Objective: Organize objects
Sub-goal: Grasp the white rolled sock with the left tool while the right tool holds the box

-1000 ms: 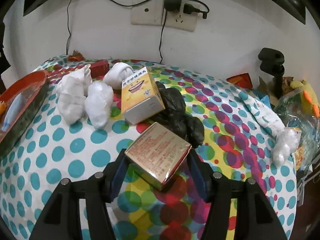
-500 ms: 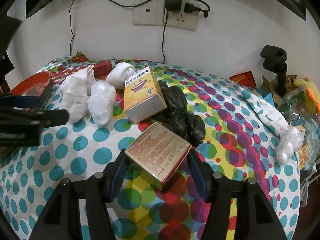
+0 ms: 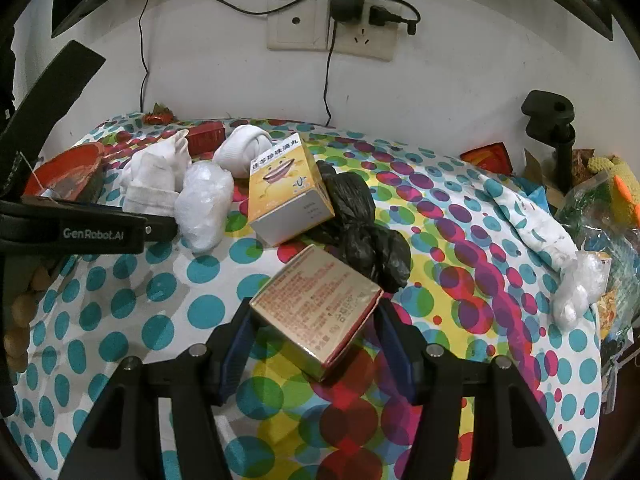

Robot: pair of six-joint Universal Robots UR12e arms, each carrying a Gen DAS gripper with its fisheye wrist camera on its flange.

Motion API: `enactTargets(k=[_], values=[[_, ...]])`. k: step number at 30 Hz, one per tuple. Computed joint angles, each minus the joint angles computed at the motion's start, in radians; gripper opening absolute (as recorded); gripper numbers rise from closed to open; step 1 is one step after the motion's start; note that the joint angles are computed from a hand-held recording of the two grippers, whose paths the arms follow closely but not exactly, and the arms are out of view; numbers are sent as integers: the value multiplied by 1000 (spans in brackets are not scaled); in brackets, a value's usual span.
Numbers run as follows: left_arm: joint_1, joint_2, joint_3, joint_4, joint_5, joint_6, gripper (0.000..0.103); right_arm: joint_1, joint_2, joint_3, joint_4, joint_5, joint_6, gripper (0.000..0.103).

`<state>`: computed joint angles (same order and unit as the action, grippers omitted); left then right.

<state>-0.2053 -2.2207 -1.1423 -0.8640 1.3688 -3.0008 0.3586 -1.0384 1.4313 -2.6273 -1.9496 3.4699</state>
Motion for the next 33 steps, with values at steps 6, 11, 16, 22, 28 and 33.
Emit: enactTargets(k=[6, 11, 16, 22, 28, 33], values=[[4, 21, -25, 16, -18, 19, 34, 0, 0, 0, -1, 1, 0, 61], [3, 49, -61, 42, -1, 58, 33, 0, 0, 0, 0, 1, -1, 61], [6, 74, -90, 45, 3, 76, 33, 0, -1, 2, -1, -4, -4, 61], [14, 109, -133, 68, 24, 106, 33, 0, -1, 1, 1, -8, -8, 61], [28, 138, -168, 78, 18, 111, 33, 0, 0, -1, 3, -7, -5, 61], [37, 161, -193, 92, 35, 132, 33, 0, 0, -2, 4, -8, -4, 61]])
